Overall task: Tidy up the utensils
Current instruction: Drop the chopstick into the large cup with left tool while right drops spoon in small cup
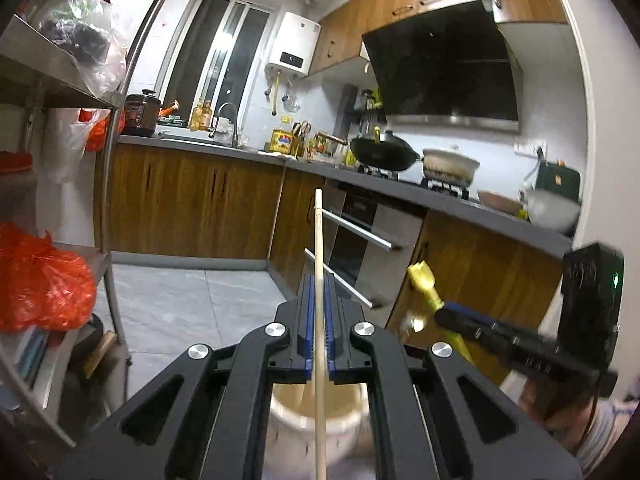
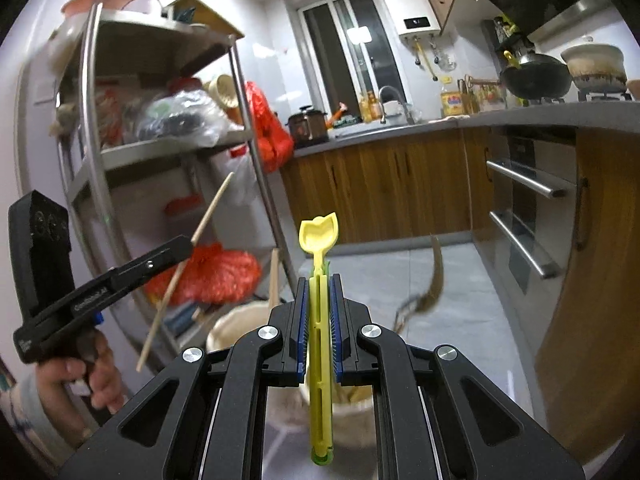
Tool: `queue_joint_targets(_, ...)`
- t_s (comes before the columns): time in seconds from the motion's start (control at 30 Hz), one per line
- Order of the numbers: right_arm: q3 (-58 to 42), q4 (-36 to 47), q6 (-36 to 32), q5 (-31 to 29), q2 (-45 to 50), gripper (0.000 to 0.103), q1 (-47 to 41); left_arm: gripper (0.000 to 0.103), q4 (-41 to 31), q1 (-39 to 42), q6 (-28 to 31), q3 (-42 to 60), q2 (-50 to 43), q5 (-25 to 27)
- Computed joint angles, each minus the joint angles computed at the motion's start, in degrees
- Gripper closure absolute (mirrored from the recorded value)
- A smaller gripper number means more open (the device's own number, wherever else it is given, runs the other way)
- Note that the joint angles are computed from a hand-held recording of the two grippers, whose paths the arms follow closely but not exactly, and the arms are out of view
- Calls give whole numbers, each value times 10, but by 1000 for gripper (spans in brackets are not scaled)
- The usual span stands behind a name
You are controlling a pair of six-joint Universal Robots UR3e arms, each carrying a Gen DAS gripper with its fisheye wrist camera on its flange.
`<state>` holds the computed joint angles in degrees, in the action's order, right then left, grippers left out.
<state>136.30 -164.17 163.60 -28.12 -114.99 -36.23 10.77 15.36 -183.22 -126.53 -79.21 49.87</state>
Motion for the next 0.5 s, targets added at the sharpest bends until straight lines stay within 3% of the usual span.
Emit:
queue_joint_targets(0.1,-22,-139,88,-21,116,92,38,99,70,-42,-34,51,-79,45)
queue_joint_targets(0.23,-40,-248,150,-43,210,92,65,99,132,-88,-70,111,-167,108)
queue_joint_targets(0.5,-55,-358,162,-126,291,92,124,99,183,-125,-73,148,-253,171)
